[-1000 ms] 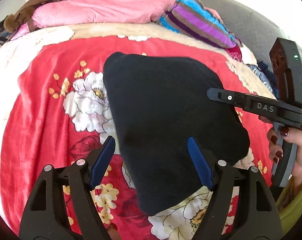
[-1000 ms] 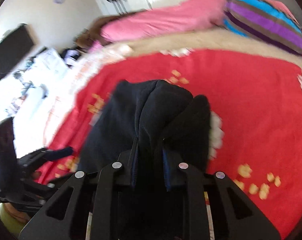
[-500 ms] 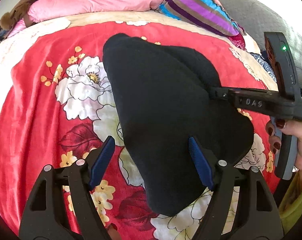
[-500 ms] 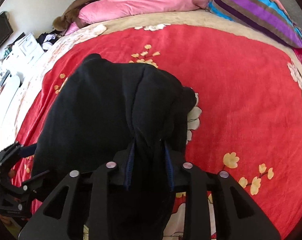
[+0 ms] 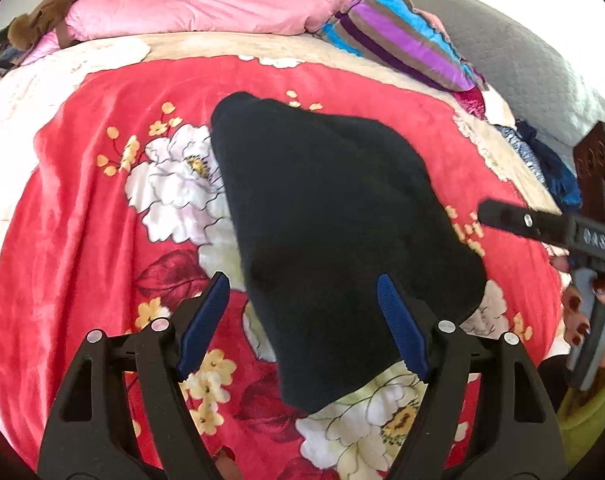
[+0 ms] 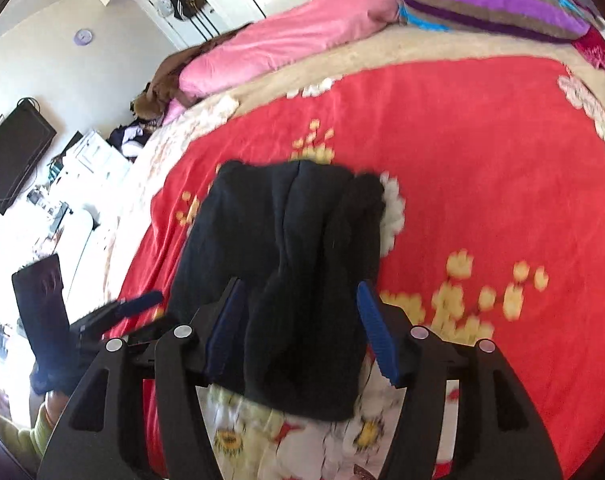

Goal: Fold small clothes

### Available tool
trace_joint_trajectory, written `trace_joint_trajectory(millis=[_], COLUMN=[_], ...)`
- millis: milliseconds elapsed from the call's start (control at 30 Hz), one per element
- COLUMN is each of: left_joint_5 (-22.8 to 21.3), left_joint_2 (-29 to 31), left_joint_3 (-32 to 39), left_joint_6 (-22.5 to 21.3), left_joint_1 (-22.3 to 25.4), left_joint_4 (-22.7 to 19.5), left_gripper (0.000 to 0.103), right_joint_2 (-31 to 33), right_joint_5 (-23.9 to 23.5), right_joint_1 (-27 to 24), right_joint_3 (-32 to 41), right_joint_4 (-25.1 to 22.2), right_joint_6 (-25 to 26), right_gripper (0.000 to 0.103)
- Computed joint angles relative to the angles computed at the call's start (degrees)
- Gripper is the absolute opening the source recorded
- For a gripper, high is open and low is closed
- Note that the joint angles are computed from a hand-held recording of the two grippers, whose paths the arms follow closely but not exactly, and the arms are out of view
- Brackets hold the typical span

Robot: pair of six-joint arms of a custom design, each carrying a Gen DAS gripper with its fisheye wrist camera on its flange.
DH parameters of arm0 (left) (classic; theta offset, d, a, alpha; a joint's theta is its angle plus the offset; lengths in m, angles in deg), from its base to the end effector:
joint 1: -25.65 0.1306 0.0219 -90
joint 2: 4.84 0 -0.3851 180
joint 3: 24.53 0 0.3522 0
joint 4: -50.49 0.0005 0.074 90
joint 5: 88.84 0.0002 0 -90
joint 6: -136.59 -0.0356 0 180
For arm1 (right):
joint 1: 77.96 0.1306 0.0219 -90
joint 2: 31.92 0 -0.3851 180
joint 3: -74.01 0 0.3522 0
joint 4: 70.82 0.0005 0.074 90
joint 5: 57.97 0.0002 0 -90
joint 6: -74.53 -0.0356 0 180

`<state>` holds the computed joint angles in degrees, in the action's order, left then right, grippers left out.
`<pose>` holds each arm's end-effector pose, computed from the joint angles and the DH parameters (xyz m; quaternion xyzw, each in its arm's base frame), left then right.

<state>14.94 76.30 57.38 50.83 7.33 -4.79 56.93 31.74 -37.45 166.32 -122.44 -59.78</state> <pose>0.3557 -0.1272 0.4273 0.1522 0.9339 -0.1712 0.2744 0.3337 0.2847 0.4551 0.0301 0.9336 0.2426 0.2620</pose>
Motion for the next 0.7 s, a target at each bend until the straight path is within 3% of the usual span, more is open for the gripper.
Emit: trace_joint_trajectory(millis=[67, 267, 300, 333, 367, 433, 467, 533, 700], left_joint_5=[-1.1, -1.6, -1.6, -1.1, -0.9, 0.0, 1.2, 1.8, 0.2], left_joint_2=[-0.3, 0.1, 0.3, 0.6, 0.6, 0.6, 0.6, 0.2, 1.0], left_joint_3=[-0.7, -1.8, -2.1, -2.3, -2.5, -2.8, -2.6, -2.1, -2.2], left_joint_6=[-0.7, -1.2, -1.0, -0.9, -0.8, -0.5, -0.3, -1.0, -1.0], left_joint_1=[-0.2, -0.2, -0.3, -0.4, -0.5, -0.5, -0.3, -0.5, -1.5], left_joint_4=[-0.6, -1.5, -1.5, -1.5, -1.3, -1.2, -1.8, -2.3, -3.7], left_gripper=[0.078, 0.078, 0.078, 0.078, 0.077, 0.059, 0.056, 0.056, 0.06], right_joint_2=[0.9, 3.4, 3.8, 4.4, 4.6, 4.5, 4.3, 3.3, 3.9], right_joint_5=[0.2, 1.5, 2.0, 2.2, 2.2, 5.5, 6.6, 8.2, 6.9], right_joint_1=[1.1, 2.8, 3.2, 3.5, 3.6, 4.9, 5.3, 5.8, 5.1], right_joint_3=[0.2, 1.2, 1.3, 1.8, 2.0, 3.6, 3.9, 3.9, 2.1], right_joint_4=[-1.9, -3.8, -4.5, -5.4, -5.8, -7.1, -7.3, -8.8, -10.6], right_joint_6=[-0.5, 0.5, 1.5, 2.8, 3.8, 6.2, 6.7, 6.3, 3.7], right_gripper=[0.068, 0.069, 0.06, 0.029, 0.022, 0.019, 0.019, 0.018, 0.021])
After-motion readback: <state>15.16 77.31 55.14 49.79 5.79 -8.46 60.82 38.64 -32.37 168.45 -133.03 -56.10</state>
